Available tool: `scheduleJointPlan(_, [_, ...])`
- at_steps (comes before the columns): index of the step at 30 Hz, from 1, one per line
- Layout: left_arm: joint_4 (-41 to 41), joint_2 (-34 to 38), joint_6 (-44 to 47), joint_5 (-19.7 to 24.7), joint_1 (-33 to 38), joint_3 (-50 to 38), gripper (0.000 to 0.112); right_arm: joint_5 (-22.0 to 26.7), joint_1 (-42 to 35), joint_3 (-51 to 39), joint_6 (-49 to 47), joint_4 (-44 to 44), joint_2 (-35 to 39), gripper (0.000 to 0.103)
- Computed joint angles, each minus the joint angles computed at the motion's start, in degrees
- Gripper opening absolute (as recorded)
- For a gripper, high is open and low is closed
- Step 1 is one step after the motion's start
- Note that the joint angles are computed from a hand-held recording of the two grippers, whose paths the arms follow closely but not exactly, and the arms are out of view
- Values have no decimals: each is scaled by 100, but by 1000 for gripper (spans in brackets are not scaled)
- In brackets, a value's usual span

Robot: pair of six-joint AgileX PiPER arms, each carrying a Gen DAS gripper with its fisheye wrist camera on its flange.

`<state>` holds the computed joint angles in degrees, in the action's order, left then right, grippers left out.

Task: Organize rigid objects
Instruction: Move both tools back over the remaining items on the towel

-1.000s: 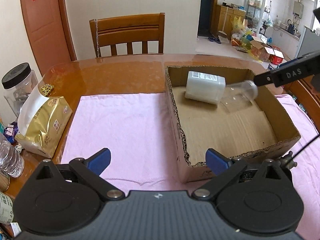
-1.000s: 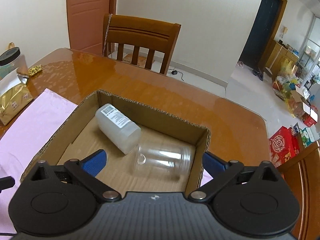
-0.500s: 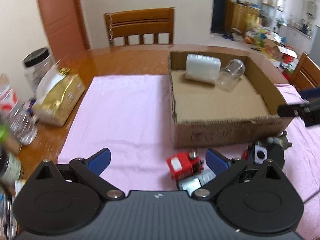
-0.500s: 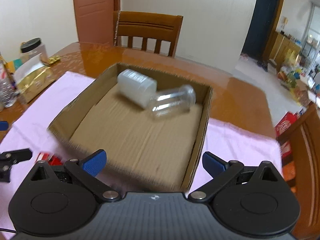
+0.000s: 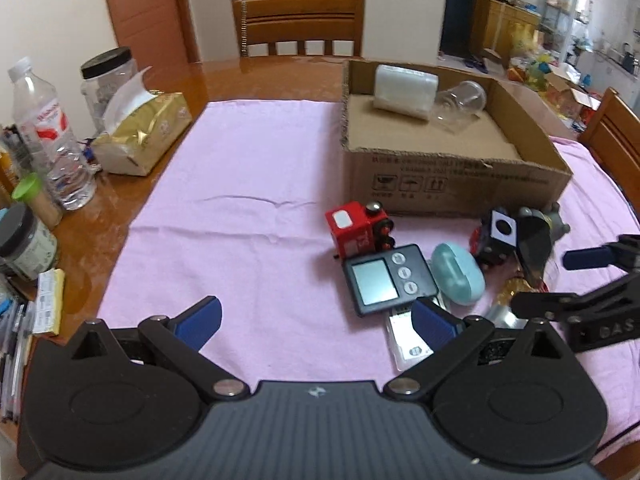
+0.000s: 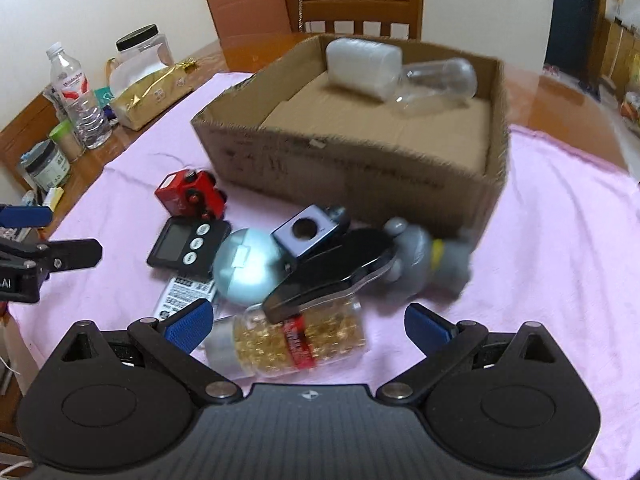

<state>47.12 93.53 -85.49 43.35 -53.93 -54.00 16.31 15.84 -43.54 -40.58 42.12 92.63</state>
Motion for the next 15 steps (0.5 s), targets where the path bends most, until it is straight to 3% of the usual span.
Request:
scheduleJointPlan(5, [-61, 62, 164, -250, 85, 88, 100, -87, 212, -88, 764, -399, 192, 103])
scheduleJointPlan(10, [-45, 133, 351, -718, 265, 239, 100, 54, 436, -33, 1949, -1408, 38, 103])
scheduleJointPlan(15, [-83, 479, 650, -1228, 457, 91, 100, 308, 515, 134, 1986, -1217, -144, 103])
